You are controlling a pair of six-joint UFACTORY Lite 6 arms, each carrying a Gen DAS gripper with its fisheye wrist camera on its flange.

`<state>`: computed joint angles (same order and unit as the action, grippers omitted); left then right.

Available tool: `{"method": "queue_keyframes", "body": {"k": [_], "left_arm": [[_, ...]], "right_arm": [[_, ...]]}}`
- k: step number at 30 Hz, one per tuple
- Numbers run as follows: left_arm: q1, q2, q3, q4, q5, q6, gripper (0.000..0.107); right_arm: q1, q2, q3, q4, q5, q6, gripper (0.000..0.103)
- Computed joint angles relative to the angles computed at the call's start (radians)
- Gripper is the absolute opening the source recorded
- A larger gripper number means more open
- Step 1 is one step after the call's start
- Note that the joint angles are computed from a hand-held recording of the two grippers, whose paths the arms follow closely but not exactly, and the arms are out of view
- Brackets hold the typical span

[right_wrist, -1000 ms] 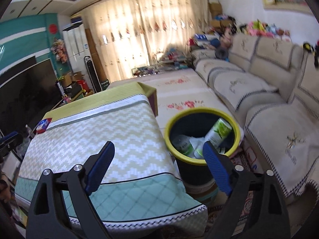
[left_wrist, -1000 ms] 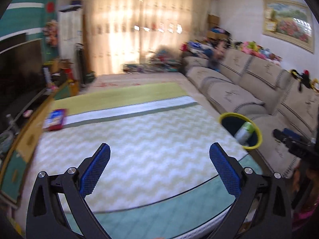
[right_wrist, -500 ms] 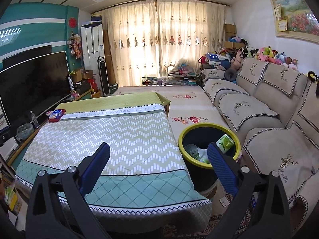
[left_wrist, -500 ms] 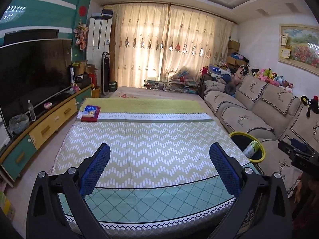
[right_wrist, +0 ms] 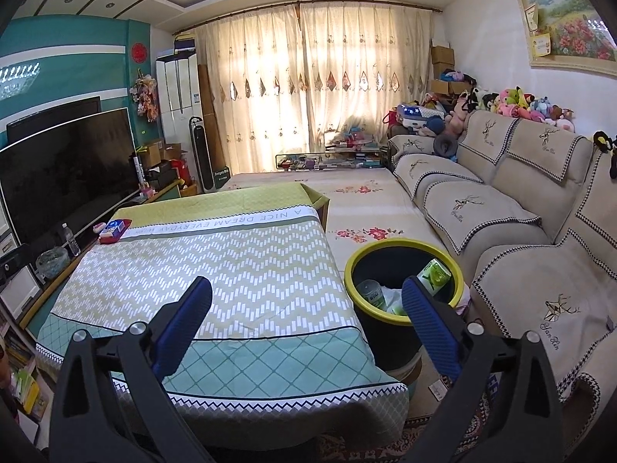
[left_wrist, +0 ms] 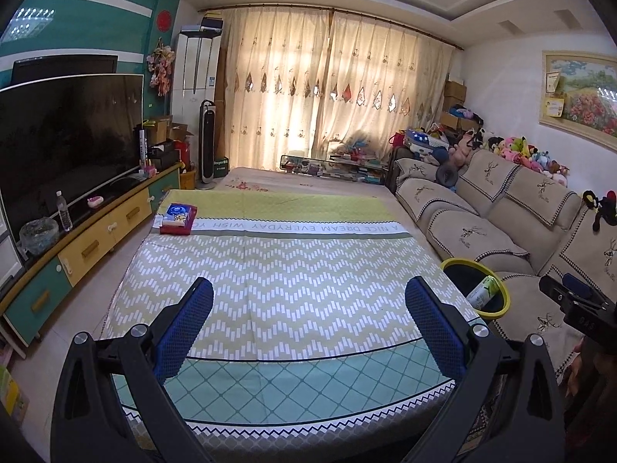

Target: Collect trash

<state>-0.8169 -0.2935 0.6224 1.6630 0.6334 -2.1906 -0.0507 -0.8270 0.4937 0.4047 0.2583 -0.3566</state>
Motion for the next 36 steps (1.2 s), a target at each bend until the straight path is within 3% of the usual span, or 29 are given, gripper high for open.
{"method": "queue_keyframes", "body": {"k": [36], "left_arm": [[-0.001, 0.034, 0.017, -0.005, -0.019, -0.012, 0.098]], "right_arm": [[0.025, 0.023, 0.009, -0.013, -0.006, 0.019, 0.095]]}}
